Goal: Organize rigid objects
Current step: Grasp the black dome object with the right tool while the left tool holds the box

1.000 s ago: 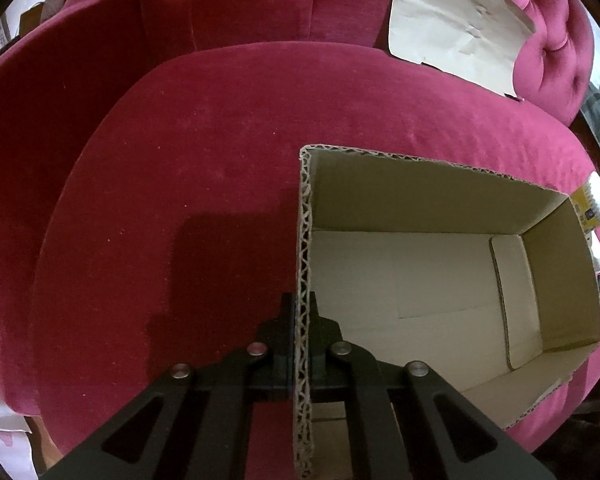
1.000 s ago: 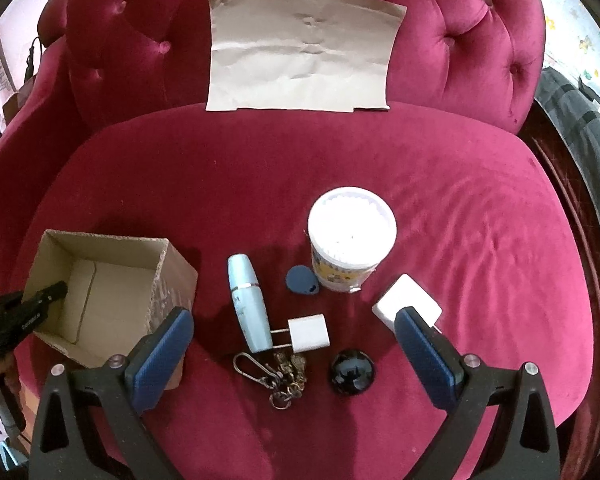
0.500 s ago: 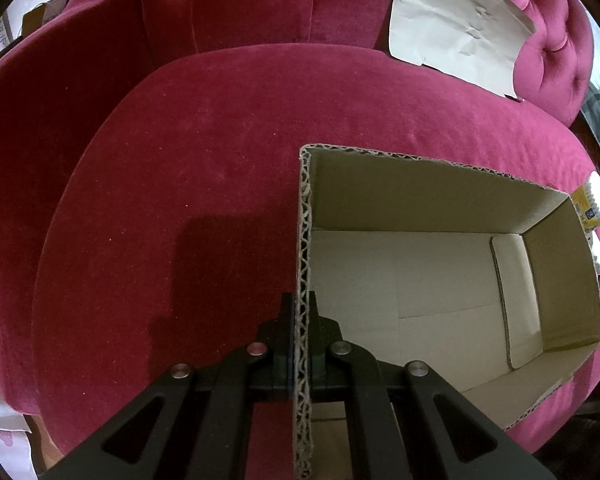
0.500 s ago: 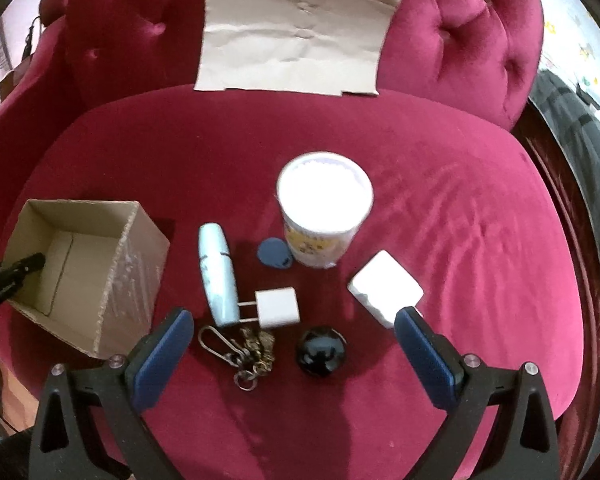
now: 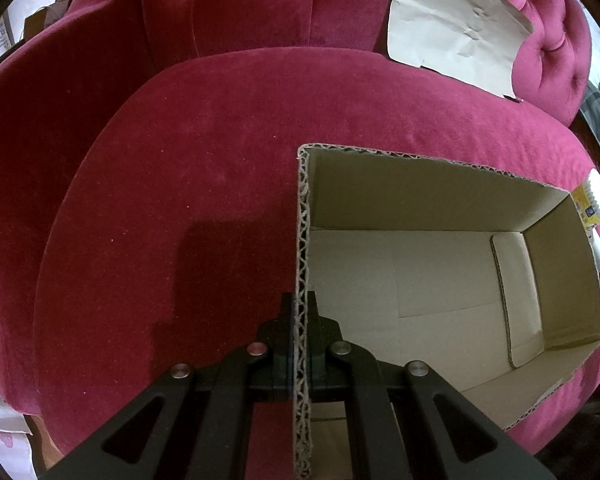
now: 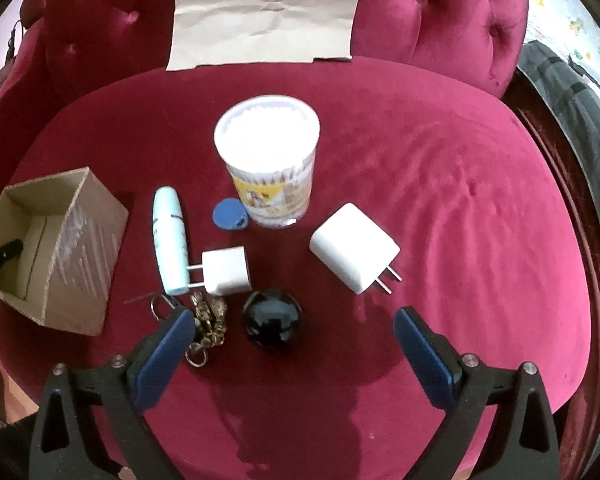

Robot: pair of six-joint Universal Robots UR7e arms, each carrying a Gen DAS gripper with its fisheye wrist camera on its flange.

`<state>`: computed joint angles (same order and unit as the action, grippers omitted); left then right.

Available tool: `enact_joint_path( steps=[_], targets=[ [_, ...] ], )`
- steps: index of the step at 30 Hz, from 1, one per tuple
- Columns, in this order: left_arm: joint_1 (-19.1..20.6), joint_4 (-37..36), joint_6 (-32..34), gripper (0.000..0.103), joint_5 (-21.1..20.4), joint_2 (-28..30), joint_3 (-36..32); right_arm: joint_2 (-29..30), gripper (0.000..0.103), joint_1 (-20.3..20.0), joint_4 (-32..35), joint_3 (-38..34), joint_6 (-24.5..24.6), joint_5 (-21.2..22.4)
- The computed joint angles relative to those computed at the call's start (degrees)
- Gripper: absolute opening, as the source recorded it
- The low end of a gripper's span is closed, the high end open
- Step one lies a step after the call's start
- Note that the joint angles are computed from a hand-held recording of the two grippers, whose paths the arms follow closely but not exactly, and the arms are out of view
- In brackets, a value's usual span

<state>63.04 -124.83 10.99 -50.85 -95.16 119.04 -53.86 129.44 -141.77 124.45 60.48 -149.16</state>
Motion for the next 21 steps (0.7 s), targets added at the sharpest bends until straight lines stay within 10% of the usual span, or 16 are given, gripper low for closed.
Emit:
enact_joint_path(
  steps=[16,21],
  targets=[
    [0.02,0.04,0.14,0.003,0.1,0.14,-0.13,1.91,0.074,-1.44,-7.49,2.41,-5.09,1.04],
    [-0.03,0.04,0.01,0.003,0.12,0.1,-0.06,1.56,0.045,-2.35,-8.81,2.7,-5.75,2.01]
  ],
)
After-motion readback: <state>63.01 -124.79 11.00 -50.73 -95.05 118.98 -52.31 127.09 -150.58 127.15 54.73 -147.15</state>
